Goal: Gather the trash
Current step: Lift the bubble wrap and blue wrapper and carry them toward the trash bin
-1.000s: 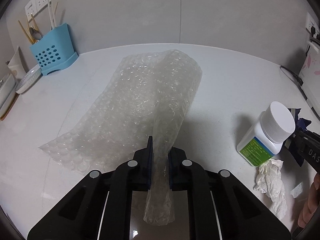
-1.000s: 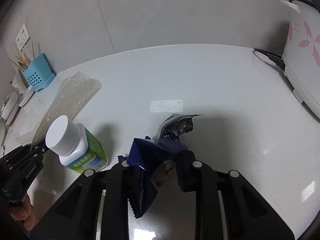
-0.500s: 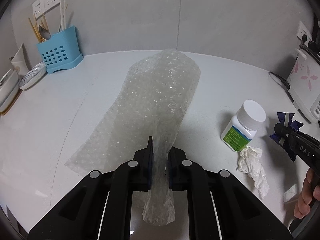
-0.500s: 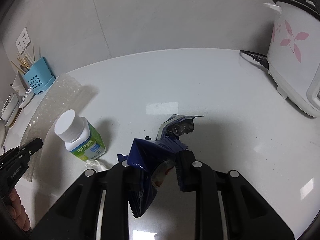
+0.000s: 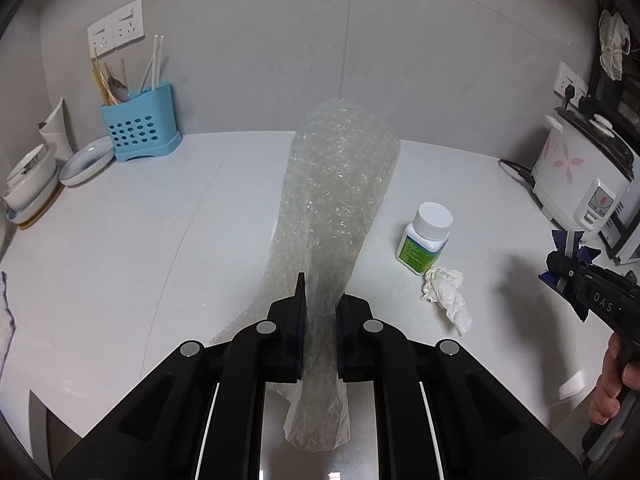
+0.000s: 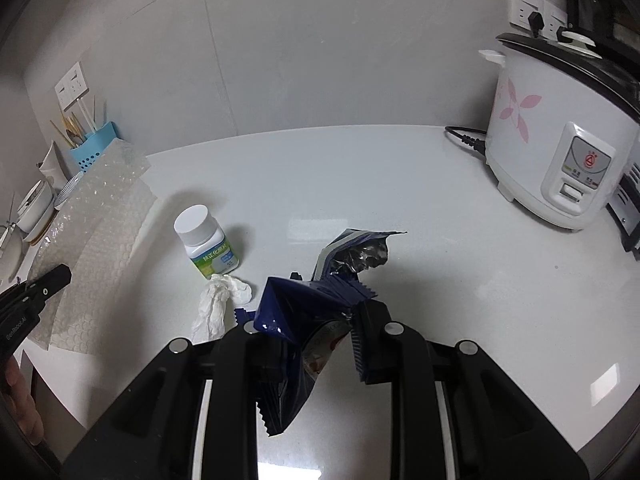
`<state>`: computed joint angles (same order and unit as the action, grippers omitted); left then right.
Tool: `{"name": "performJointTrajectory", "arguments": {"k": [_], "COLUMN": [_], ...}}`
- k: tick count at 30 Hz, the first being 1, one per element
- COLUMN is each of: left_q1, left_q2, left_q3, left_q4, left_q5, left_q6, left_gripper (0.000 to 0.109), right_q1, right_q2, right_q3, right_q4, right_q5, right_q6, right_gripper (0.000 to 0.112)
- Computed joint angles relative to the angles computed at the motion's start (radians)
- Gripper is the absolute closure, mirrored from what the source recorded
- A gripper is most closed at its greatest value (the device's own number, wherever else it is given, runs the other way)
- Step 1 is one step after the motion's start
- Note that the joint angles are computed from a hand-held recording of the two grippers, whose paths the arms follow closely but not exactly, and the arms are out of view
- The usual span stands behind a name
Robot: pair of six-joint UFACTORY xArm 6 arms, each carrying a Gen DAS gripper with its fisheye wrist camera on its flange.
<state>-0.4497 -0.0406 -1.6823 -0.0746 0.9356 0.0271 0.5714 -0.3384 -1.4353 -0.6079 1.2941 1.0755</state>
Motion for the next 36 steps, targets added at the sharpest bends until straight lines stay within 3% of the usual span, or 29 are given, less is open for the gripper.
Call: {"name": "performJointTrajectory", "arguments": {"k": [9, 36], "left_q1": [0.023, 0.072], "left_q2": [-0.188, -0.667], "left_q3": [0.169, 0.592], "left_q4": [-0.059, -0.156], "left_q5": [-0.007, -0.007], "left_q6": [0.033, 0.061], "left_gripper": [0.099, 0.099], "right_q1": [0.17, 0.674], "right_q2": [-0.04, 0.034], "right_q3": [0.005, -0.083], "right_q4": [-0.086, -0.311], "right_q5": [0.105, 0.397], "right_q6": [0.103, 0.362], "right_gripper": [0.091, 0.091]}}
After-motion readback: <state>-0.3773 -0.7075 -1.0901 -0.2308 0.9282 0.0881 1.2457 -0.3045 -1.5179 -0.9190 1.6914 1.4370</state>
